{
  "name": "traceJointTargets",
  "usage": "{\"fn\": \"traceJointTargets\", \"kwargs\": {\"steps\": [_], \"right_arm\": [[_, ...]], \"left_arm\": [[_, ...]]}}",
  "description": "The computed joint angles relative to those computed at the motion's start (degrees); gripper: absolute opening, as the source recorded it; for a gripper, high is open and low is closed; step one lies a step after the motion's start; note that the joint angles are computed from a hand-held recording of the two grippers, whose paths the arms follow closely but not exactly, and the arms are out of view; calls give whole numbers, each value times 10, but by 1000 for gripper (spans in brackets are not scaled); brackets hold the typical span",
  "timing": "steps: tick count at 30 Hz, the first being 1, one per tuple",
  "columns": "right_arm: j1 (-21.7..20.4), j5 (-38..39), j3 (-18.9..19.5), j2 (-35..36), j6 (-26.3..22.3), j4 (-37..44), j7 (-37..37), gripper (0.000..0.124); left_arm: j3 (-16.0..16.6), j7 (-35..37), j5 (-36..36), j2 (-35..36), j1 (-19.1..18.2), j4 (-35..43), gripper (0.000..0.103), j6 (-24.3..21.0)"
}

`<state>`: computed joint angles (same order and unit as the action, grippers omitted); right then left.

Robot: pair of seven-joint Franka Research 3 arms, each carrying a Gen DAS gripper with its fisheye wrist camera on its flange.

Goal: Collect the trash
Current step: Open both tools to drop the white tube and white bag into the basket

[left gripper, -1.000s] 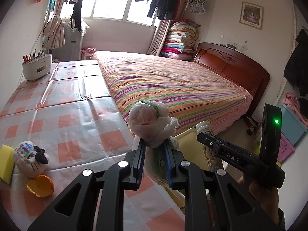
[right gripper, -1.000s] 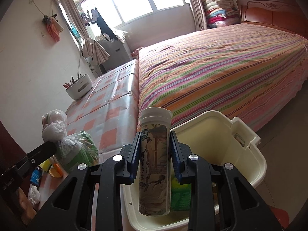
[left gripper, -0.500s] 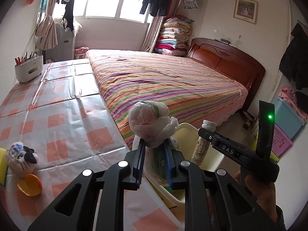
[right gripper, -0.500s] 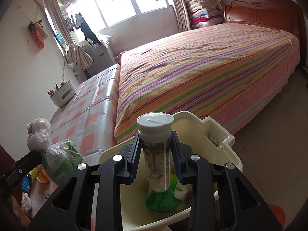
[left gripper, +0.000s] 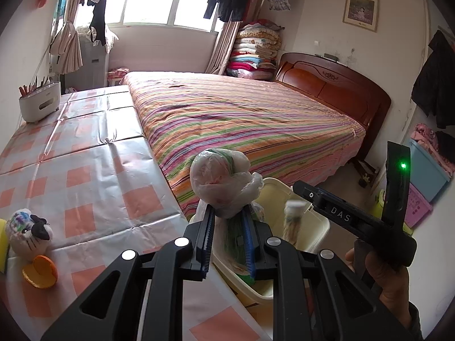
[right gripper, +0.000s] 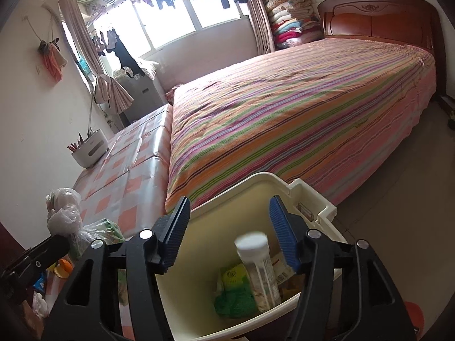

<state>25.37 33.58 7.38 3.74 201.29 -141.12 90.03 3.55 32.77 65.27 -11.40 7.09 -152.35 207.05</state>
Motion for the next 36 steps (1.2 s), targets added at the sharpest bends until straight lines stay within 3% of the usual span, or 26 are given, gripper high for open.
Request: {"fn": "traceJointTargets", "kwargs": {"steps": [8,16,21,27,33,36], "right_arm": [[-19,-51,1,-16,33,-26,72,60],[-40,-96,-11,-43,101,-72,172,63],[-52,-139,-19,-50,117,-91,230,65],[-48,-113,-10,-44,123,-86,218,65],[-48,-129,-11,-41,128,-88,234,65],[-51,-140,-14,-43,132,-93,244,65]], "left_arm": [[3,-28,18,9,-10,13,19,-4],[-14,-45,22,21,-15,29,19,-3],[-26,-43,13,31,-22,38,19,-11],[-32,-83,58,51,-31,64,21,-25],[-47,-36,14,45,-36,53,21,-32],[-38,-65,46,47,-45,63,23,-43]]}}
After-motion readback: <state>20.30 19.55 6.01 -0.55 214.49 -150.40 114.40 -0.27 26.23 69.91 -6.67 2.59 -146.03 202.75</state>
